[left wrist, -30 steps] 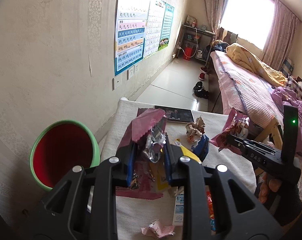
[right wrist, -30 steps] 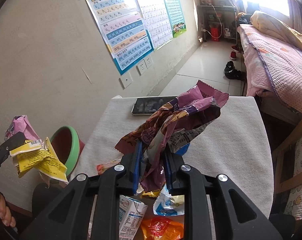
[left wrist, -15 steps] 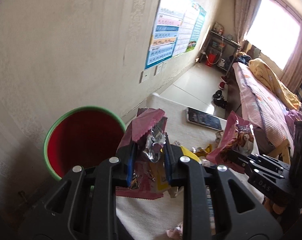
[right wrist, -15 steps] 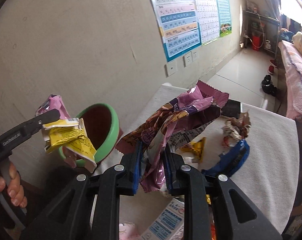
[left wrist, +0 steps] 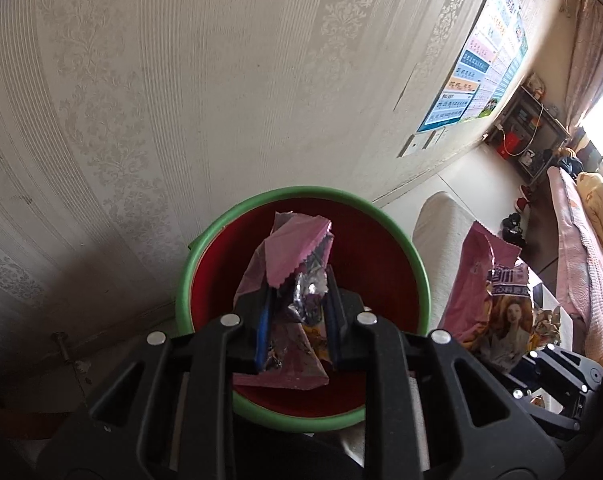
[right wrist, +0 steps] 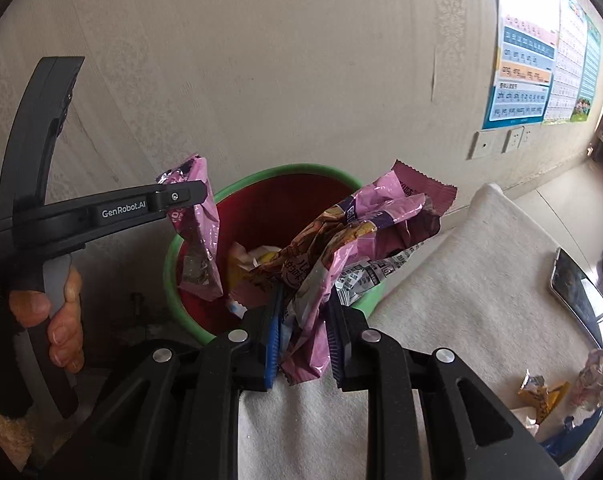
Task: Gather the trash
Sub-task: 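Carry both held wrappers over the green-rimmed red bin, then open the left tool over the bin while the right tool lowers its wrapper onto the table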
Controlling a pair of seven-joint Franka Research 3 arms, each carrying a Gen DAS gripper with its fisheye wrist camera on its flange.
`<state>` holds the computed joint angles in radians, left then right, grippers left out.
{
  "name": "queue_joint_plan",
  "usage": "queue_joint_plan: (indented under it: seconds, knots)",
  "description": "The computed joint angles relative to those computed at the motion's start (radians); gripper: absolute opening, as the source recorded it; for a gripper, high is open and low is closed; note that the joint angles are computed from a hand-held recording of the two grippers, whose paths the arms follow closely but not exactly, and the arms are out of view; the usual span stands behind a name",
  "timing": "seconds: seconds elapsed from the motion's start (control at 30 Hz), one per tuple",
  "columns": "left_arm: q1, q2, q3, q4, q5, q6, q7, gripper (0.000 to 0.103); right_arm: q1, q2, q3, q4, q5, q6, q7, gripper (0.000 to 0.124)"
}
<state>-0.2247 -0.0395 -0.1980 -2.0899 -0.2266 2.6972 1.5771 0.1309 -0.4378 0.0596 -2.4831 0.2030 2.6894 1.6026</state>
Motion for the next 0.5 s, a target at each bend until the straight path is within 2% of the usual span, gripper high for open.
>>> queue_joint_plan:
  seconds: [0.23, 0.4, 0.5]
  knots:
    - [0.008, 0.037, -0.009, 0.033, 0.009, -0.015, -0.023, 0.020, 0.007, 0.039, -0.005, 0.022, 0.002, -0.005, -0.010, 0.020]
    - [0.005, 0.015, -0.013, 0.025, -0.044, -0.008, 0.017, 0.020, -0.001, -0.045, -0.010, -0.034, 0.019, 0.018, -0.001, 0.020]
    - [-0.005, -0.006, -0.011, 0.004, -0.068, 0.006, 0.057, 0.020, -0.023, -0.071, 0.001, -0.051, 0.007, -0.010, 0.025, 0.020]
